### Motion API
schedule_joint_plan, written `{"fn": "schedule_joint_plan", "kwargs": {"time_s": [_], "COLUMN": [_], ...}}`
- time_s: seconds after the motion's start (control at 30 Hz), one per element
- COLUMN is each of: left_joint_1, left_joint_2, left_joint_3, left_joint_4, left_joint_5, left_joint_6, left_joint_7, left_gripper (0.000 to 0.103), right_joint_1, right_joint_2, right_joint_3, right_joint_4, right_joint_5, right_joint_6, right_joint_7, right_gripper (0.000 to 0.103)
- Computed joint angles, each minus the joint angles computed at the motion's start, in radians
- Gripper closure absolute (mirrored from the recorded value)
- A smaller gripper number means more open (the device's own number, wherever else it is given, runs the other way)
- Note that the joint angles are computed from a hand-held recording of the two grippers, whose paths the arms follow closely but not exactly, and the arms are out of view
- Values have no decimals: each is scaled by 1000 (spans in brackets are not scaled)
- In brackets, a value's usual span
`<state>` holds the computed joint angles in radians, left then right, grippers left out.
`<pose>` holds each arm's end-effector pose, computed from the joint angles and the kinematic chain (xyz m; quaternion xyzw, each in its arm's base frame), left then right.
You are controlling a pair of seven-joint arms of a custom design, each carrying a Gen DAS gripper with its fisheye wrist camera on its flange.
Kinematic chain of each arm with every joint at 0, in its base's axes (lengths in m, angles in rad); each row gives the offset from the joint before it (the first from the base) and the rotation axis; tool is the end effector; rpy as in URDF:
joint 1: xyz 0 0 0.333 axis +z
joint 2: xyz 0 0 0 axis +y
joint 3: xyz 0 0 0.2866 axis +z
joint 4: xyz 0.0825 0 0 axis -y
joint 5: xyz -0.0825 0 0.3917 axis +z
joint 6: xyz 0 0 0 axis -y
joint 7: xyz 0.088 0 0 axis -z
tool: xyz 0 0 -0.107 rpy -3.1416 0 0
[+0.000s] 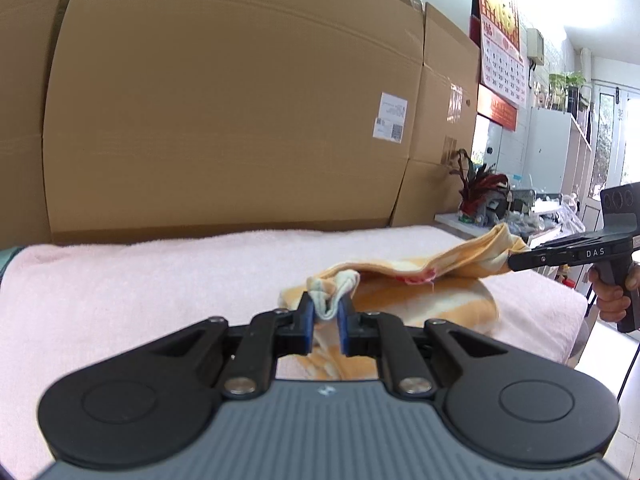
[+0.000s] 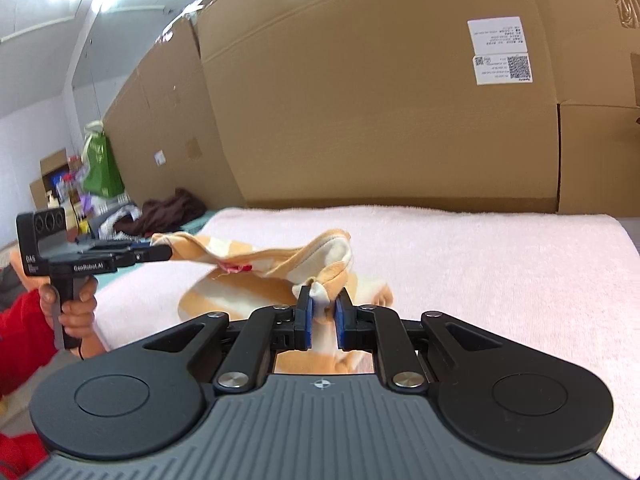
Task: Fold clothes
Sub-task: 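Lift the gripped edge with both grippers and fold it over the sweatshirt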
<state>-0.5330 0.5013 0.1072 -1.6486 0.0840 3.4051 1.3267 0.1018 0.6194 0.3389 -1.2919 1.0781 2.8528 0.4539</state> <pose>0.6375 -0.3165 0.4506 -0.4707 0.6582 -0.5143 0.2842 0.7285 0.2139 0.4559 -0.7060 0.4303 -0.1565 0.5404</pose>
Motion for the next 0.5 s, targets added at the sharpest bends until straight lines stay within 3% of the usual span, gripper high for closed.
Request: {"fn": "schedule_joint_plan", "kwargs": {"time_s": [0.13,0.2,0.3,0.37,0.5], "left_joint_1": [-47,-109,-124,-172,-209], "left_joint_2": [-14,-14,-1,15,16], "left_joint_3": [44,110,131,189,236], "left_joint_4": [-35,-41,-23,-7,-10], "left_joint_5": [-12,-31,-21,-13,30], "left_joint_6": [-7,-27,-57,-67,-83], "left_joint_7": [20,46,44,35,17], "left_gripper": [94,94,94,94,93], "right_joint_1": [39,56,98,128,148], "right_joint_2": [-11,-11,-8,-5,-72], "right_joint_3": [-48,-67,-109,-142,-141], "right_joint_4": [-33,-44,-56,-63,-167], "right_joint_5": [-85,-140,-256,-343,-463], "right_joint_6": [18,29,61,79,179], "right_joint_7": [51,87,153,206,189], "right_gripper": [91,92,92,89,68]}}
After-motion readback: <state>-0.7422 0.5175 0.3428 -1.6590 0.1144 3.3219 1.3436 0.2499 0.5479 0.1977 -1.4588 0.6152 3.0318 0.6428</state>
